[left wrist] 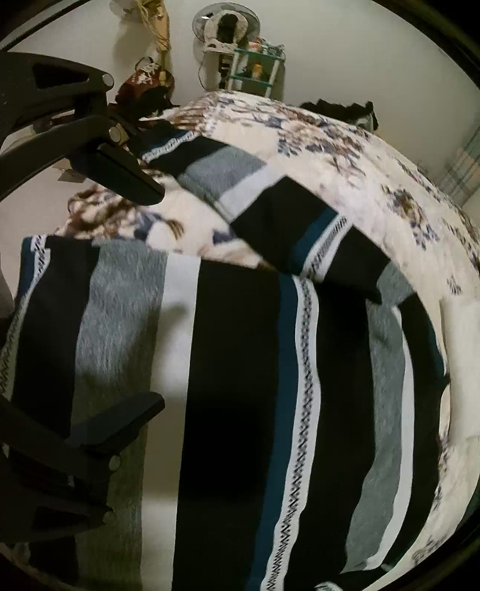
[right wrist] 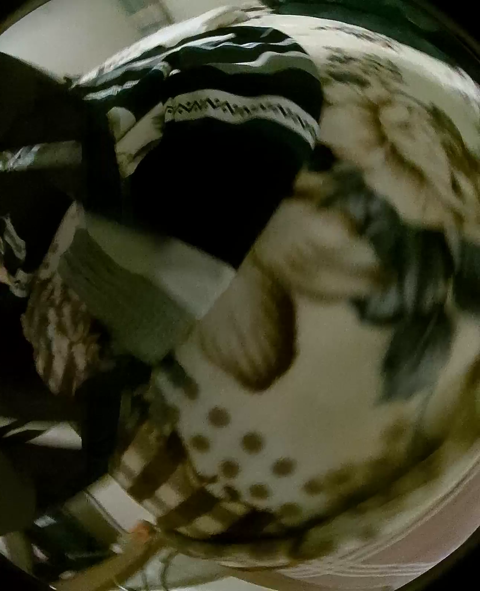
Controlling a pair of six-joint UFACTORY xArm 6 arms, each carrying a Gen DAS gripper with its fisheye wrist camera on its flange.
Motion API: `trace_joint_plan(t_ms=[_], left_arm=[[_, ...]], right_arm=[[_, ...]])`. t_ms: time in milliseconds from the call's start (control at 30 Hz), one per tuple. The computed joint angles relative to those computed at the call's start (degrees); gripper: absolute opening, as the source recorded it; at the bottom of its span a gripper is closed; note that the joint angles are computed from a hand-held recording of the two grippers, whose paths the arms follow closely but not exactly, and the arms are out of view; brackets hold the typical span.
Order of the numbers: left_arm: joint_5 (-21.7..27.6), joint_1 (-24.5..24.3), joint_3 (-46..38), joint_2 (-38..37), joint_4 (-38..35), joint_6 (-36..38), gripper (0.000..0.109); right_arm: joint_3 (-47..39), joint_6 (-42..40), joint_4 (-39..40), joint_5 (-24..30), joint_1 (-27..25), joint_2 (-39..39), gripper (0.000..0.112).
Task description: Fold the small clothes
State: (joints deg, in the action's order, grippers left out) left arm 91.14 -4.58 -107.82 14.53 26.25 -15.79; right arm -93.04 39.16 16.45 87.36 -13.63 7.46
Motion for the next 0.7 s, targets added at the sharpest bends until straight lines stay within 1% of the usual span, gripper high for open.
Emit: trace_joint_plan(t_ms=[33,67,133,200,300,333,400,433,467,533,567,633,700], left_arm=[[-0.9,-0.3,0.4,-0.1,-0.4,0.2,0.103],[-1.4,-0.4,0.6,-0.1,-0.8,0.4,0.103],[-3.1,-0.6,1.0,-0.1,-1.8,1.2,0.103],[-4.7,-1.1,1.3,-0.4,-2.6,2.1,0.103],[-6.8,-1.8,1.1,-0.1,-4.0,2.7,0.103],[-7.2,-2.1,0.7,0.3,-4.6,2.9,0.103],[-7.5,-2.5,0.2,0.9,-5.8,2.9,0.103],[-7.5,-2.7,0.2,1.1,-6.3,2.7,0.103],[-7.5,-2.9,0.4,1.1,-6.6,2.5,0.103],[-7.5,-2.9,0.6,1.2,-8.0,2.3,0.103],[-7.6,-2.9,1.0,1.0,-8.5,2.2,0.103],[-7.9,-3.0,2.1,0.9,-9.0,1.9,0.103],[-8.0,-3.0,3.2,0.7,-9.3,1.5,0.103]], right_arm=[[0.5,-0.9,-0.4,-1.0,0.7,-0.7,0.013],[0.5,-1.7,-1.2,-1.6,1.2,-1.3,0.013],[0.0,-4.2,-5.0,-2.9,1.9,-3.0,0.012],[-1.3,-6.9,-8.5,-2.5,1.2,-3.8,0.012],[-2.2,-11.2,-11.9,-2.3,-1.8,-3.9,0.012],[-4.4,-11.8,-12.8,-1.7,-1.9,-2.6,0.012],[-5.3,-14.1,-15.1,-2.5,-2.3,-1.3,0.012],[-6.1,-14.9,-14.0,-2.2,-2.8,-0.1,0.015],[-6.3,-14.8,-12.6,-2.0,-3.7,0.8,0.023],[-2.7,-11.1,-9.9,-3.3,-5.3,-0.3,0.042],[1.2,-8.1,-8.2,-5.6,-6.1,-2.9,0.052],[7.9,-3.5,-5.0,-10.4,-7.0,-7.6,0.063],[15.8,0.7,-1.6,-15.7,-7.7,-12.7,0.066]])
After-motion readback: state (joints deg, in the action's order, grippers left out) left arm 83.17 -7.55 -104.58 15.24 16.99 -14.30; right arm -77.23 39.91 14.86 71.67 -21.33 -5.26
